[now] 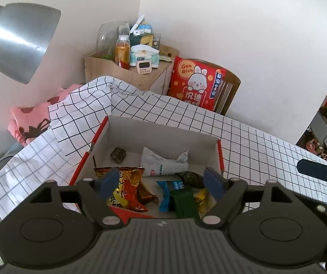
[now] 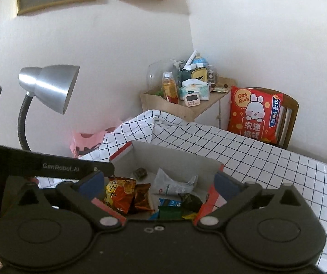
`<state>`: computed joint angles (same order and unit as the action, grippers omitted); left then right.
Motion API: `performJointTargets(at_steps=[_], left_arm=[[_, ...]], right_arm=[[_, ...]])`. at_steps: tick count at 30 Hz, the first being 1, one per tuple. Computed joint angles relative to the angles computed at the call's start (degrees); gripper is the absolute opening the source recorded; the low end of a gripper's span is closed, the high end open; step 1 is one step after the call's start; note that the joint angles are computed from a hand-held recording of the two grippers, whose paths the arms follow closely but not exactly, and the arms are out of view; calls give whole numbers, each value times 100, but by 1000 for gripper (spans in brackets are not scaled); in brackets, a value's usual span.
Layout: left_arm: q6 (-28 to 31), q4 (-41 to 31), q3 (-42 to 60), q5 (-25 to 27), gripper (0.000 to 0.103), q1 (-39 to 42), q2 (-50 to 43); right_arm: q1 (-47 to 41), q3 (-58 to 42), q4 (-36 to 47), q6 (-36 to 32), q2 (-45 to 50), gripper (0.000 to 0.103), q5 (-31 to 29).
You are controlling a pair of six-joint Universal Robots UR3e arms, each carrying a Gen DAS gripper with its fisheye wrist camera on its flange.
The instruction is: Organize snacks
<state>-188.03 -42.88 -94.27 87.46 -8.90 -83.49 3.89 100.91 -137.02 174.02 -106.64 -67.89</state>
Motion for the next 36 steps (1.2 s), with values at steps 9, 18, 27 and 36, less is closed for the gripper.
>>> performJointTargets(at_steps=[9,18,27,36], left_arm=[[10,333,-658,72,103,-194,524],[-10,343,-826,71,103,-283,664],[-34,349,-803,157,103,-313,636],[-36,381,-778,208,103,-345,619]], right_arm=[[-326,631,128,221,-712,103,210],[-80,907,-301,637,-771,103,-332],[-6,846,-280,522,-680,103,-416],[-182,819,-52,728,-709,103,-294]])
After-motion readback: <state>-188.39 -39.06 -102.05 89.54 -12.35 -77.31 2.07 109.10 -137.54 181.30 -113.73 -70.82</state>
